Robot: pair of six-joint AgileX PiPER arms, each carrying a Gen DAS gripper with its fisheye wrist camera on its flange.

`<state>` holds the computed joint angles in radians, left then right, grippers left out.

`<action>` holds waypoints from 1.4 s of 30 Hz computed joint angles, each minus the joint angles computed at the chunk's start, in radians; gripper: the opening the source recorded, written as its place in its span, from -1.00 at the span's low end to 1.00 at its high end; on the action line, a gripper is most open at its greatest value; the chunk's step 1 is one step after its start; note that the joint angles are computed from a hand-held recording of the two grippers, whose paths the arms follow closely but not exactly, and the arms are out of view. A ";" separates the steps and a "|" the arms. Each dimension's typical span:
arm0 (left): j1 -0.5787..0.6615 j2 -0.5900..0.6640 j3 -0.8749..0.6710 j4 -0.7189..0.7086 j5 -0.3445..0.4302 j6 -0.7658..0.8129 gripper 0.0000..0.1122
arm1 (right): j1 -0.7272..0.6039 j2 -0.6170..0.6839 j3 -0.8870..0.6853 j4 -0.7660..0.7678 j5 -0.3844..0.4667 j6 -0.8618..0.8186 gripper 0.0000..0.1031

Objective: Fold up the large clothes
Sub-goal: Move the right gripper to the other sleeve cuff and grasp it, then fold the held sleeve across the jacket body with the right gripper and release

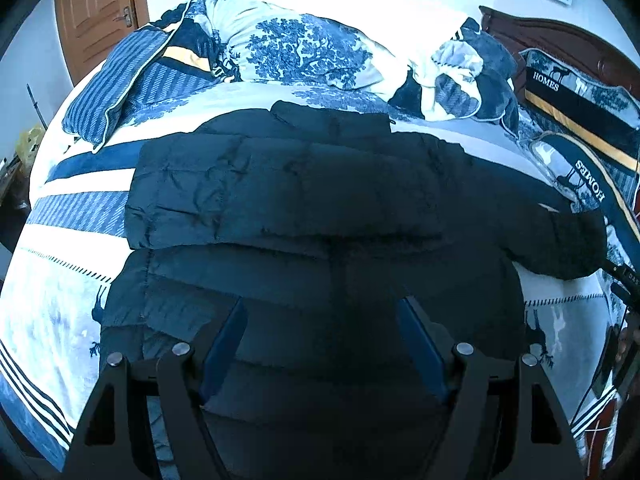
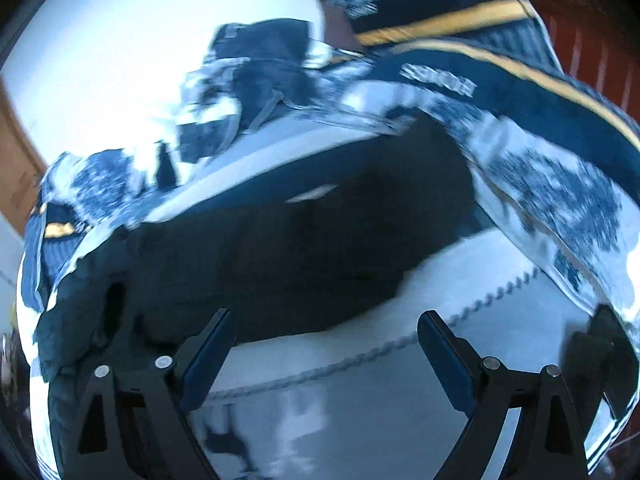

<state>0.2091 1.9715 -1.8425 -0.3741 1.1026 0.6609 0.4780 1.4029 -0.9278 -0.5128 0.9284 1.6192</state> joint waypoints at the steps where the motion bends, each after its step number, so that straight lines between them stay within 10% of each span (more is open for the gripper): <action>1: -0.003 -0.001 0.007 0.004 -0.006 -0.001 0.39 | -0.041 -0.020 0.050 0.010 -0.022 -0.005 0.83; 10: -0.006 0.025 0.039 0.038 -0.045 -0.022 0.39 | -0.422 -0.082 0.286 0.157 -0.374 -0.159 0.83; 19: 0.012 0.045 0.007 0.100 -0.094 -0.045 0.39 | -0.533 0.048 0.330 0.314 -0.706 -0.251 0.58; 23: 0.027 0.053 -0.014 0.147 -0.132 -0.066 0.39 | -0.520 0.086 0.272 0.322 -0.672 -0.262 -0.27; 27: 0.049 0.057 -0.028 0.167 -0.150 -0.070 0.39 | -0.451 0.081 0.179 0.166 -0.538 -0.160 -0.55; 42: 0.046 -0.101 0.242 0.358 -0.532 -0.035 0.40 | -0.159 0.166 -0.346 0.004 -0.028 -0.242 -0.60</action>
<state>0.2552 1.8710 -1.6004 -0.0159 0.5705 0.6261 0.3193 1.5689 -1.2737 -0.5083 0.8999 1.3773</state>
